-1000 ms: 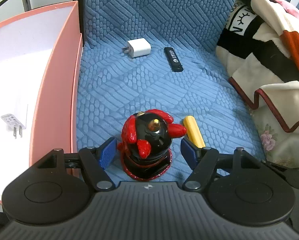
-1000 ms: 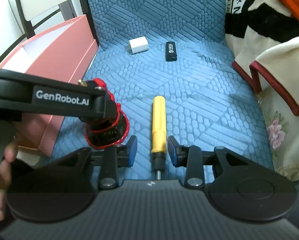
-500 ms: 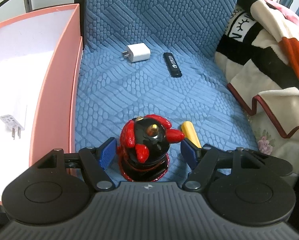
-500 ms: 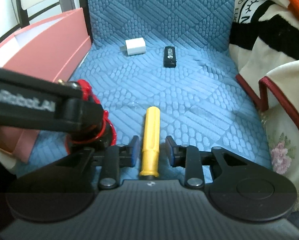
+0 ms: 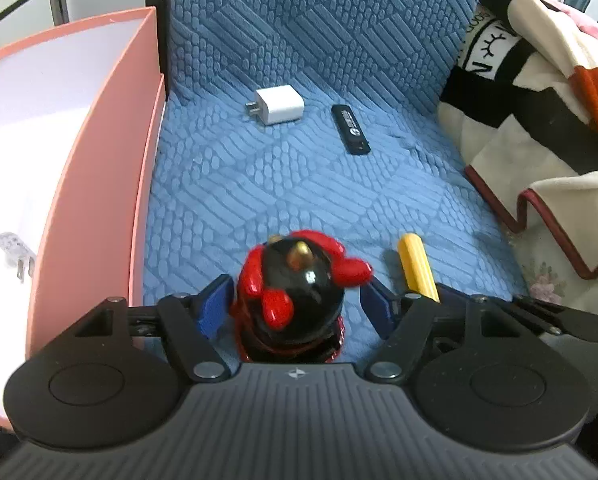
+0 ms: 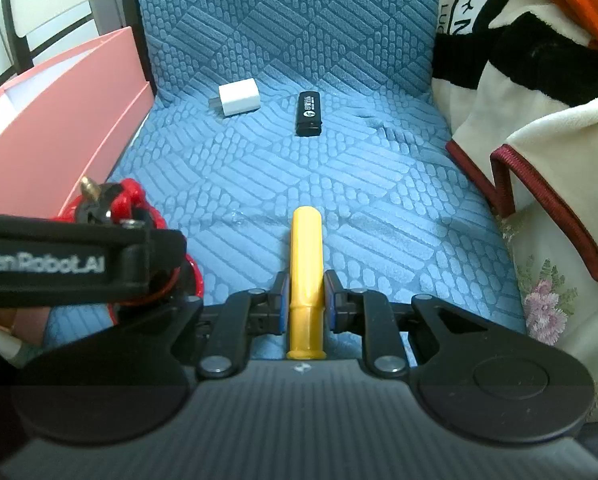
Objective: Organize rigid objects
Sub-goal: 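Lift the figurine with the left gripper while the right gripper lifts the screwdriver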
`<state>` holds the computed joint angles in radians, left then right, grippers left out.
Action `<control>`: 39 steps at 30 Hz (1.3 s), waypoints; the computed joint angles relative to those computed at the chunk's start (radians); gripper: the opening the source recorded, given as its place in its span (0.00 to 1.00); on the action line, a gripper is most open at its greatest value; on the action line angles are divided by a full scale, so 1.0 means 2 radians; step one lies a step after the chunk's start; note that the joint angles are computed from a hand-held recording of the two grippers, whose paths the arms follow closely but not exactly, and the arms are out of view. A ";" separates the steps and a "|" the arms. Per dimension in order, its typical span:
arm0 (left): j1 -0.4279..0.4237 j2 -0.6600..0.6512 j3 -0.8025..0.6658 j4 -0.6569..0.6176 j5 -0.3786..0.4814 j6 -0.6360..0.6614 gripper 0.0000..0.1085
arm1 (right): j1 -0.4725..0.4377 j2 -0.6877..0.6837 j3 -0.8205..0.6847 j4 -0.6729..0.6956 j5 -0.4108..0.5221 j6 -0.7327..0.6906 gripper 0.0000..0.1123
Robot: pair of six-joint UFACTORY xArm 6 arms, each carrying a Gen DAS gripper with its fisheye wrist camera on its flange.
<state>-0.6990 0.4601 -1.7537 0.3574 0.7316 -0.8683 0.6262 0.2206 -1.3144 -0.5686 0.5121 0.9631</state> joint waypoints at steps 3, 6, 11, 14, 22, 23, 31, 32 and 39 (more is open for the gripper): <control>0.003 -0.002 0.012 0.017 -0.025 -0.022 0.65 | 0.000 0.002 -0.002 0.007 0.001 -0.005 0.19; 0.006 -0.005 0.023 0.025 -0.044 -0.029 0.63 | -0.002 0.000 0.000 0.016 -0.003 -0.006 0.19; 0.007 -0.026 0.057 0.034 -0.060 -0.050 0.58 | -0.004 0.002 0.000 0.035 -0.004 -0.017 0.19; 0.003 -0.035 0.067 0.043 -0.055 -0.055 0.58 | -0.003 0.004 -0.004 0.040 -0.001 -0.022 0.19; 0.000 -0.046 0.069 0.045 -0.048 -0.067 0.58 | -0.006 -0.006 0.007 0.044 -0.014 -0.022 0.18; 0.000 -0.047 0.069 0.043 -0.047 -0.069 0.58 | -0.007 -0.009 0.010 0.046 -0.018 -0.021 0.18; -0.004 -0.057 0.070 0.037 -0.047 -0.069 0.58 | -0.006 -0.016 0.018 0.049 -0.027 -0.031 0.18; -0.004 -0.059 0.071 0.037 -0.047 -0.068 0.58 | -0.006 -0.019 0.020 0.047 -0.029 -0.030 0.18; -0.002 -0.078 0.077 0.036 -0.058 -0.056 0.58 | -0.004 -0.044 0.033 0.047 -0.035 -0.031 0.18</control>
<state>-0.7025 0.3045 -1.5989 0.4300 0.6158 -0.9802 0.6181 0.1325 -1.2481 -0.4756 0.4413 0.9008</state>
